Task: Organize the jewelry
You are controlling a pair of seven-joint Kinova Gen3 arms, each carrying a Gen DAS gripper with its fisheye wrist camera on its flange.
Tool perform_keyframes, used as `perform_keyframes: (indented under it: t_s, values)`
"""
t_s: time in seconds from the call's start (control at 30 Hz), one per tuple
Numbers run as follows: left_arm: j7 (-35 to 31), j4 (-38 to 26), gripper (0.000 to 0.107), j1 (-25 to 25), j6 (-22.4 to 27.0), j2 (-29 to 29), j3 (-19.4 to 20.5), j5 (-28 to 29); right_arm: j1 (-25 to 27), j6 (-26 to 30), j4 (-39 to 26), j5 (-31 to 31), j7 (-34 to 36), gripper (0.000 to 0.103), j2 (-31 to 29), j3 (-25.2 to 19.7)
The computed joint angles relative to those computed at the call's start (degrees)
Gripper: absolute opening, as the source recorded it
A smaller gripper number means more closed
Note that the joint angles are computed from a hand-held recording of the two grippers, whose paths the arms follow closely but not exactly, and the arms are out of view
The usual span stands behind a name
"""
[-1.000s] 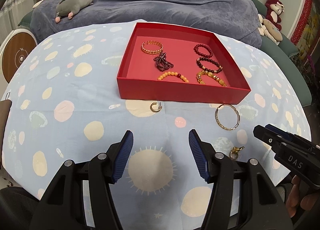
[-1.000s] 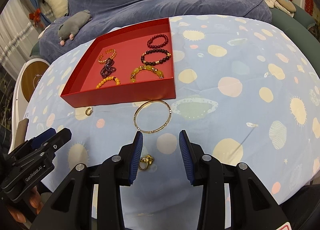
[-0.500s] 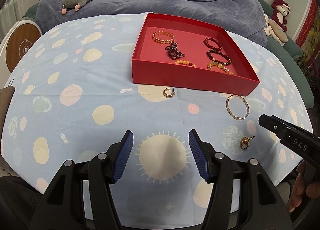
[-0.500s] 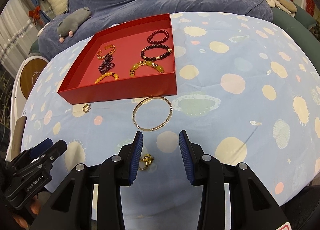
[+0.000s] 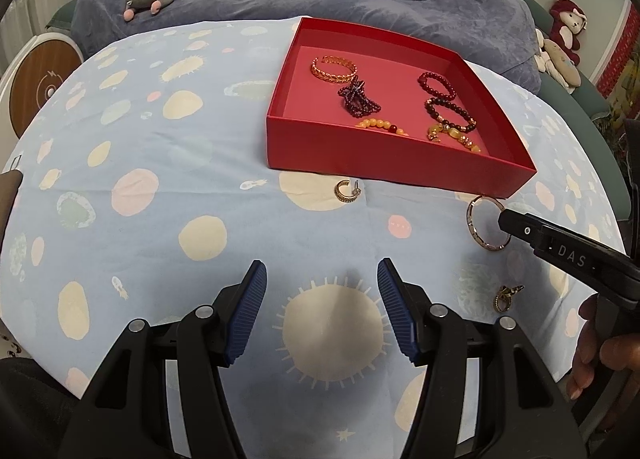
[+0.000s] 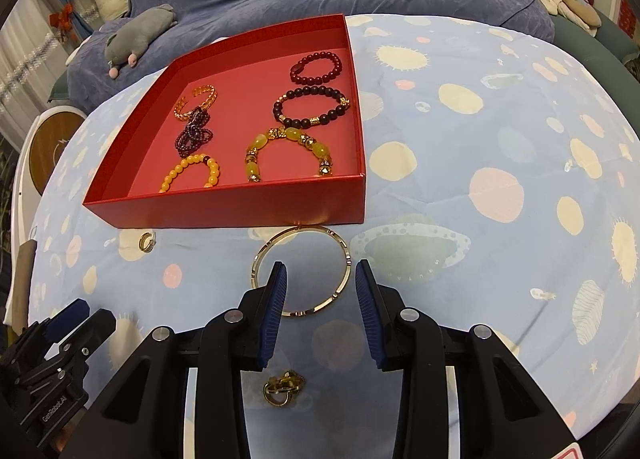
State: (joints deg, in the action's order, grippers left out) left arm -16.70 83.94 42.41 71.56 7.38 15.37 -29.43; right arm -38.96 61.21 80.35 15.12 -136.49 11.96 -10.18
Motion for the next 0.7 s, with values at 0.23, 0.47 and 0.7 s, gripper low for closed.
perform_keyframes:
  t_s: [0.23, 0.47, 0.7]
  values:
    - [-0.36, 0.0, 0.055, -0.39, -0.22, 0.3, -0.27, 0.58, -0.54, 0.32, -0.08, 0.92, 0.99, 0.021, 0.8, 0.1]
    - [-0.56, 0.12, 0.055, -0.41, -0.42, 0.29, -0.38, 0.67, 0.22, -0.15, 1.55, -0.17, 1.02, 0.001, -0.41, 0.1]
    - [-0.2, -0.43, 0.055, -0.15, 0.14, 0.38, -0.32, 0.04, 0.72, -0.75, 4.75, -0.54, -0.53, 0.0, -3.03, -0.7]
